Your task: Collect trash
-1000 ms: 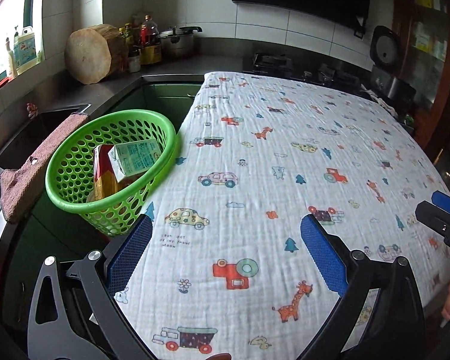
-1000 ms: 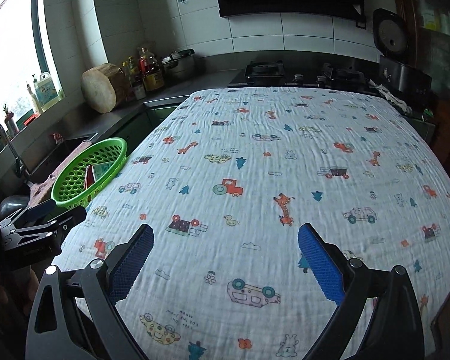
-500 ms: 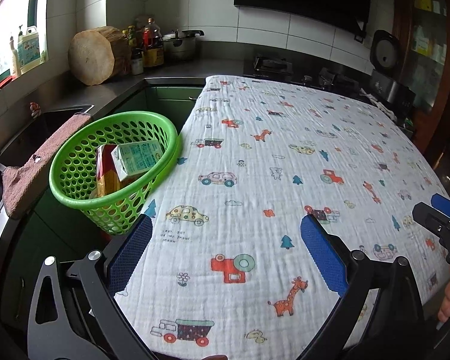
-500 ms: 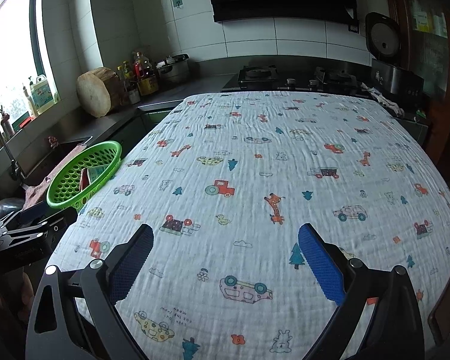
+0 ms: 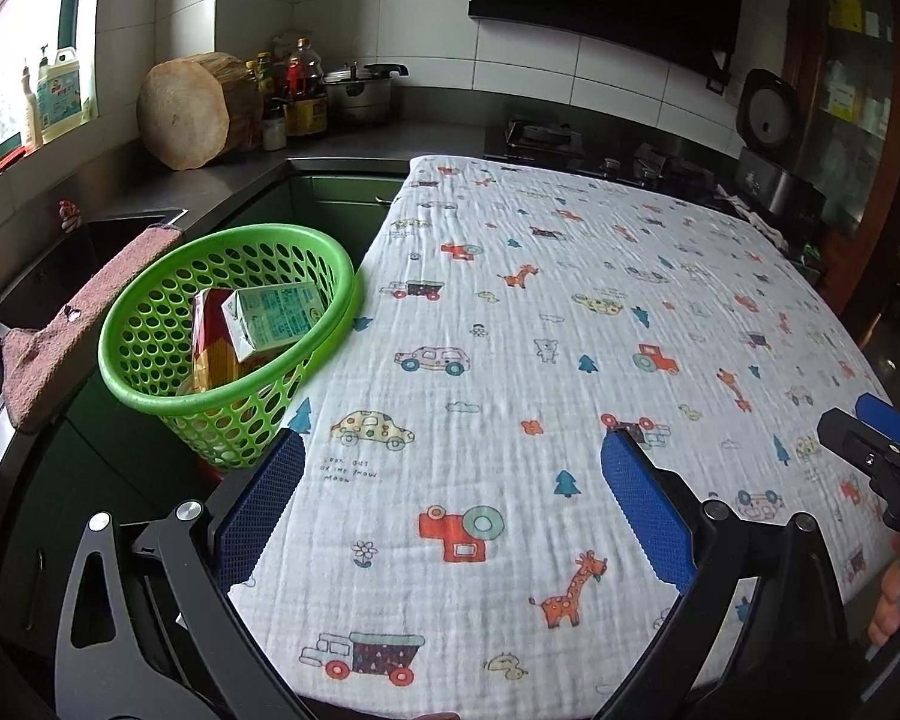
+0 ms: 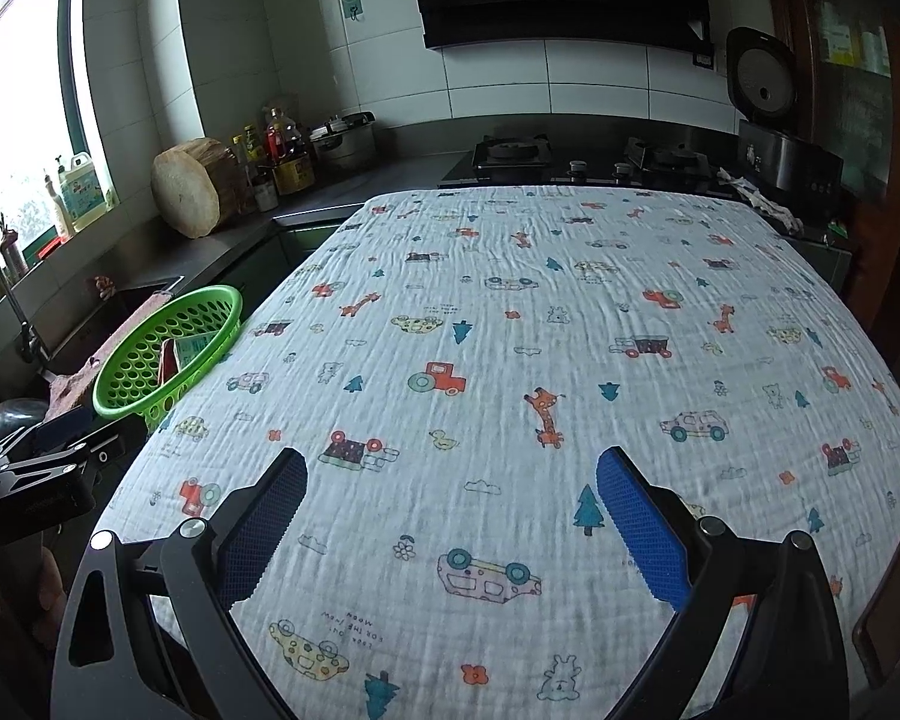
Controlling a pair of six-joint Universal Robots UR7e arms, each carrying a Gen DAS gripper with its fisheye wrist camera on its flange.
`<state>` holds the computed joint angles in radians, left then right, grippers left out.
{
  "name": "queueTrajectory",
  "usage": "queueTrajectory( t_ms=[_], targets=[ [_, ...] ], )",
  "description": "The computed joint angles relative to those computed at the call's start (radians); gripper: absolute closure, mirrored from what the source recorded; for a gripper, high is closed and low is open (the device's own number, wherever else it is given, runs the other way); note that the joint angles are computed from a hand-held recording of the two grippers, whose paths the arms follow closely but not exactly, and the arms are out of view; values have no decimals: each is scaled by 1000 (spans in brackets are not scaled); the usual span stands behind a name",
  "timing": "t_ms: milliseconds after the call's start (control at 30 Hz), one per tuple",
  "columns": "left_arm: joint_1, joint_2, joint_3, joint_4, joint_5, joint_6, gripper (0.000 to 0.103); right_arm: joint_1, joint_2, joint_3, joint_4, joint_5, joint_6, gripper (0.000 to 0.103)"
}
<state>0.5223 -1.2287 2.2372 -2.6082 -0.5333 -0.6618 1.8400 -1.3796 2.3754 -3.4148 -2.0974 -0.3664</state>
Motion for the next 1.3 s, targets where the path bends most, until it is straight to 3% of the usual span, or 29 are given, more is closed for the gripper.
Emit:
queueTrajectory(
  t_ms=[1300],
  targets=[
    [-4,12,-6,-8,-7,13,5,5,16,-7,7,-4,-12,9]
  ],
)
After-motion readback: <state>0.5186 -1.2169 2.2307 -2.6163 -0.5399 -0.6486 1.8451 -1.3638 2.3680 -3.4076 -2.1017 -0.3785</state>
